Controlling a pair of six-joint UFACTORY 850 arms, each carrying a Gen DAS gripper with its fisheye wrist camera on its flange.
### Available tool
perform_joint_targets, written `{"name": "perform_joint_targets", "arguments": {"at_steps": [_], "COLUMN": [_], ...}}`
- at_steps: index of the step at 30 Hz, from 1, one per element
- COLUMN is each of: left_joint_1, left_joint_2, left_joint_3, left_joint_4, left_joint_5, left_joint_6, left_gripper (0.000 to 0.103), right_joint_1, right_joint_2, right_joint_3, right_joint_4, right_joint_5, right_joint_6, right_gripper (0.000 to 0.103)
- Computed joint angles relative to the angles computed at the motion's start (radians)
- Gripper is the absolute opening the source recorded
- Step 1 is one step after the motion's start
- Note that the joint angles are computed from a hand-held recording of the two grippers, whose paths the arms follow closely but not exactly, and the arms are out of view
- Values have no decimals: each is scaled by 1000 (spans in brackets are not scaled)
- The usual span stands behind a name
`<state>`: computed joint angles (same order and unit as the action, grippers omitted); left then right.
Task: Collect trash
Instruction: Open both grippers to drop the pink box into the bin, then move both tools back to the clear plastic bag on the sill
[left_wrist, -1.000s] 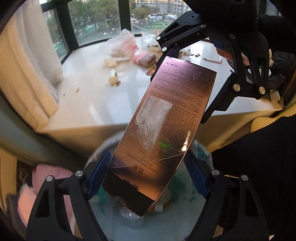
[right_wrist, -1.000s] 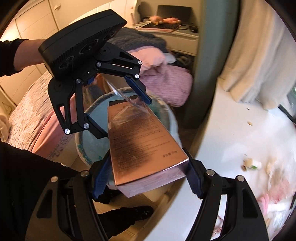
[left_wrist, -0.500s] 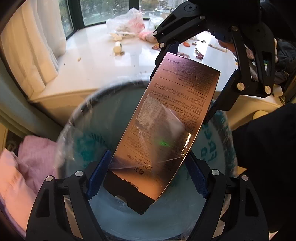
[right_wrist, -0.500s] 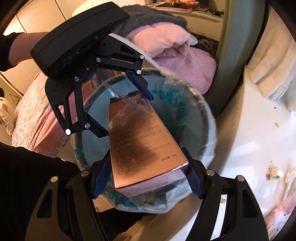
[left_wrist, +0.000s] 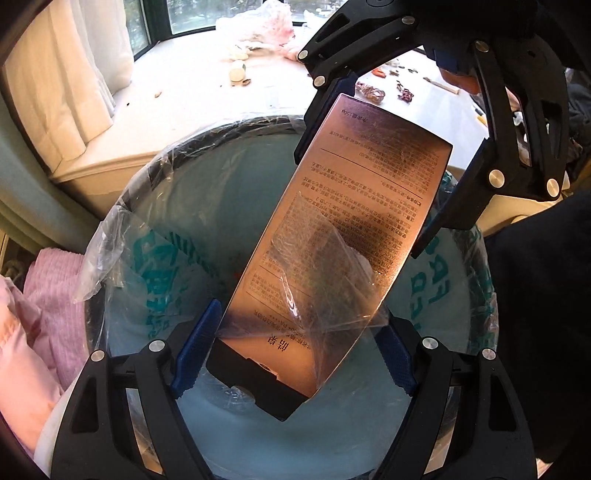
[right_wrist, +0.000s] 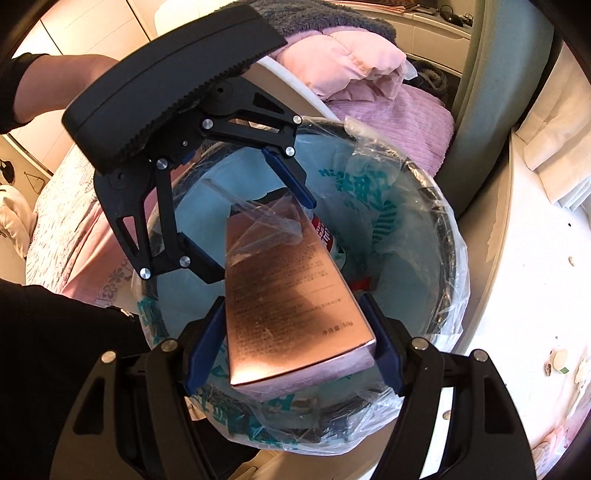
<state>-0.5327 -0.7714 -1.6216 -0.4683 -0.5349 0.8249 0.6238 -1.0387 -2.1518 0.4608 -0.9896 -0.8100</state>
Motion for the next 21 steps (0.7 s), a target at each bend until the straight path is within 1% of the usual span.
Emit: {"name": "perform_joint_targets", "arguments": {"at_steps": [2,3,4,5,6,9,13,15,21], "left_joint_1": [-2,-2,-5,-7,-9,-12,-15,-20,-35], "left_joint_2": [2,6,18,25,30,42,48,45,24], "left_joint_3": [1,6,22,28,32,36,27,13,-63], "left_joint_4": [8,6,5,5,8,18,23,35,40], "left_joint_5": [6,13,27,39,47,60,64,65,45], "left_joint_6": [-7,-5,-4,-6,-8,-14,-14,-22,-22], "left_gripper": [79,83,88,95,97,97,97,97,97], "right_joint_1": [1,1,3,5,6,4,-1,-7,-28], "right_joint_2": [15,20,28,39,52,90,143,166,249], "right_joint_3": [26,37,50,68,87,140,209,239,342], "right_joint_4": [7,10,8,4,5,17,13,12,-61], "right_joint_5": [25,36,47,68,89,146,238,271,384], "right_joint_6": [-3,-5,-1,5,7,9,45,69,203], "right_gripper": [69,69,73,79,88,89,89,89,89]}}
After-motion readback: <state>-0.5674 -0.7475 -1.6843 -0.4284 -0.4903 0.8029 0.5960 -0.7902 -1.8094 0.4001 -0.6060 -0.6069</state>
